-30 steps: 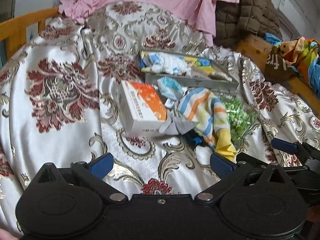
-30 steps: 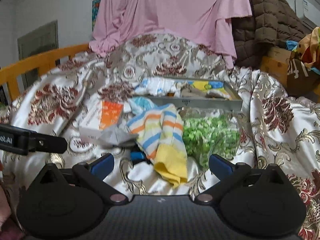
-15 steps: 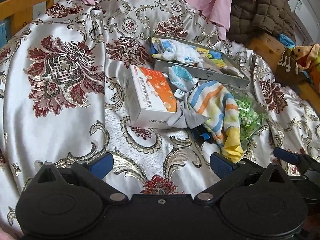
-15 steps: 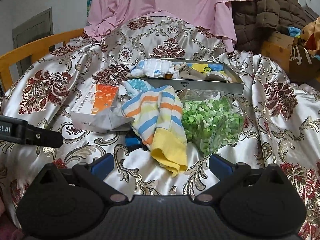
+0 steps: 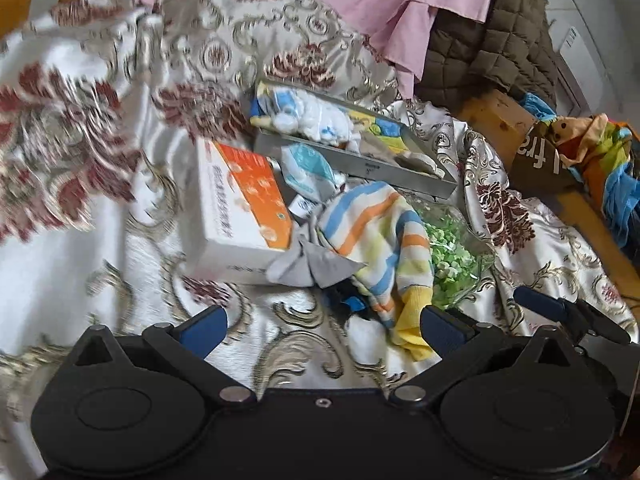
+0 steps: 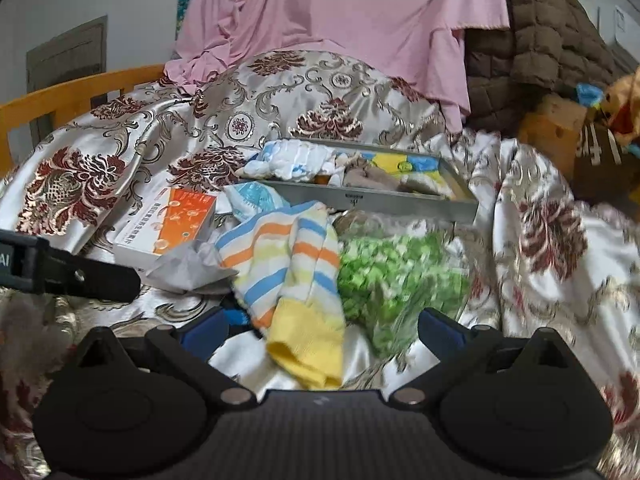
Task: Organize soft objects
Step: 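Lower both grippers onto the striped sock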
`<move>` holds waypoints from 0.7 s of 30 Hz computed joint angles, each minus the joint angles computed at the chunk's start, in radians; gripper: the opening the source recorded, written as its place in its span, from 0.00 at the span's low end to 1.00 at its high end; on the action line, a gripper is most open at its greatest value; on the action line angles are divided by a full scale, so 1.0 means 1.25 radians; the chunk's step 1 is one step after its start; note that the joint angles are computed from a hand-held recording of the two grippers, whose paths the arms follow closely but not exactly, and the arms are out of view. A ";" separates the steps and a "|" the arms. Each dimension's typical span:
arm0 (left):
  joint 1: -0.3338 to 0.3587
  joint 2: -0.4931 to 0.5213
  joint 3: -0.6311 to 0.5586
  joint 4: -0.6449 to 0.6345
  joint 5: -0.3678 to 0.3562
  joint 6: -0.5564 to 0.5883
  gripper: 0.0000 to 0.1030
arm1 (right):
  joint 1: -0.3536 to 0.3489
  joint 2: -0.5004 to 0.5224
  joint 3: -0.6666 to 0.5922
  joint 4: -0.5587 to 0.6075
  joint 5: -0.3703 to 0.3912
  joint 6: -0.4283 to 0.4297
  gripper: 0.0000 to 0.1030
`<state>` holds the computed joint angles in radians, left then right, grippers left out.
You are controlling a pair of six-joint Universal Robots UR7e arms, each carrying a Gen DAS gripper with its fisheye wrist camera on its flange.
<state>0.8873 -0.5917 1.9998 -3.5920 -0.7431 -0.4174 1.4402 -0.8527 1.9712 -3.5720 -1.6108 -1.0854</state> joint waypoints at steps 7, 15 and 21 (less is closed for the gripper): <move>0.037 0.032 -0.054 -0.005 -0.041 -0.029 0.99 | -0.006 0.022 -0.046 0.018 0.027 -0.073 1.00; 0.057 0.068 -0.103 -0.032 -0.034 -0.052 0.99 | -0.011 0.048 -0.089 0.065 0.070 -0.119 1.00; 0.075 0.084 -0.127 -0.053 -0.076 -0.059 0.99 | -0.009 0.084 -0.124 0.069 0.067 -0.177 1.00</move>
<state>0.9806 -0.4870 1.8404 -3.6589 -0.8381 -0.4908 1.4287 -0.7479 1.8167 -3.4855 -1.5269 -1.3067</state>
